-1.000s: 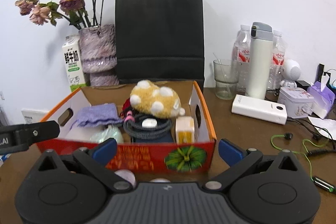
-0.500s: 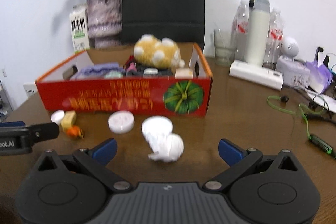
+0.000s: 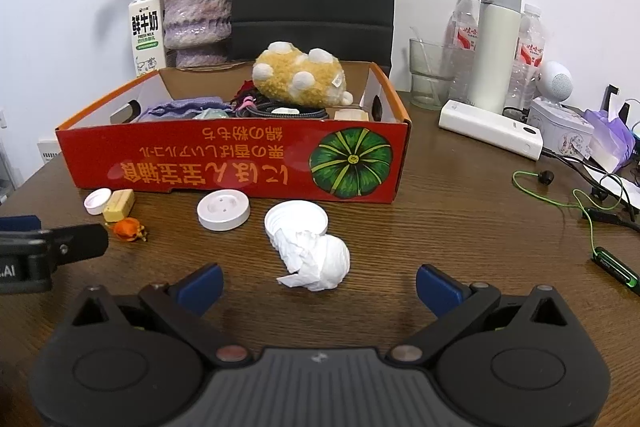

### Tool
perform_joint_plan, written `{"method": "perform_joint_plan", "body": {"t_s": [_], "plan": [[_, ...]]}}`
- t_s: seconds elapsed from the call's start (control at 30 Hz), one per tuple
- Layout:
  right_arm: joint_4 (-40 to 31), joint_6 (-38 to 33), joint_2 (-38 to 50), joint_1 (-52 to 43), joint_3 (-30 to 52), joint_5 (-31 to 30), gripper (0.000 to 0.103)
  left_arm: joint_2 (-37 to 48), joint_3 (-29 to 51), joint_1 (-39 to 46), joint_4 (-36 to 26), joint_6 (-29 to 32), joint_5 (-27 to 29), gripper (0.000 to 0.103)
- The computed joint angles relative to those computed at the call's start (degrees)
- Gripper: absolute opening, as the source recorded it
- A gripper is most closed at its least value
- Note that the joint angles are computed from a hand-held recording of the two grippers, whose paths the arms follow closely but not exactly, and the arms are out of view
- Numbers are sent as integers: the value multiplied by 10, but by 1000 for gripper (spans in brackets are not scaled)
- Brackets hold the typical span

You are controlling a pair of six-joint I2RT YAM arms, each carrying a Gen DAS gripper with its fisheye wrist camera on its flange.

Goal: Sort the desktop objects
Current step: 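Grasp the orange item with the left gripper while the right grasps the white cloth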

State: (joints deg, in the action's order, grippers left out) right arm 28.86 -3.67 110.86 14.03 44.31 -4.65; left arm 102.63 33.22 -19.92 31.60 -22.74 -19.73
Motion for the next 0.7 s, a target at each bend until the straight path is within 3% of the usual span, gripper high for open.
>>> {"method": "perform_joint_plan", "body": {"t_s": [0.4, 0.6, 0.7], "plan": [[-7, 1, 4, -8, 11, 7, 103, 15, 9, -9, 1, 13, -11, 103], [-37, -5, 25, -17, 46, -8, 93, 41, 51, -8, -15, 20, -13, 102], [-44, -11, 35, -15, 58, -7, 86, 62, 85, -13, -39, 25, -10, 89]]}}
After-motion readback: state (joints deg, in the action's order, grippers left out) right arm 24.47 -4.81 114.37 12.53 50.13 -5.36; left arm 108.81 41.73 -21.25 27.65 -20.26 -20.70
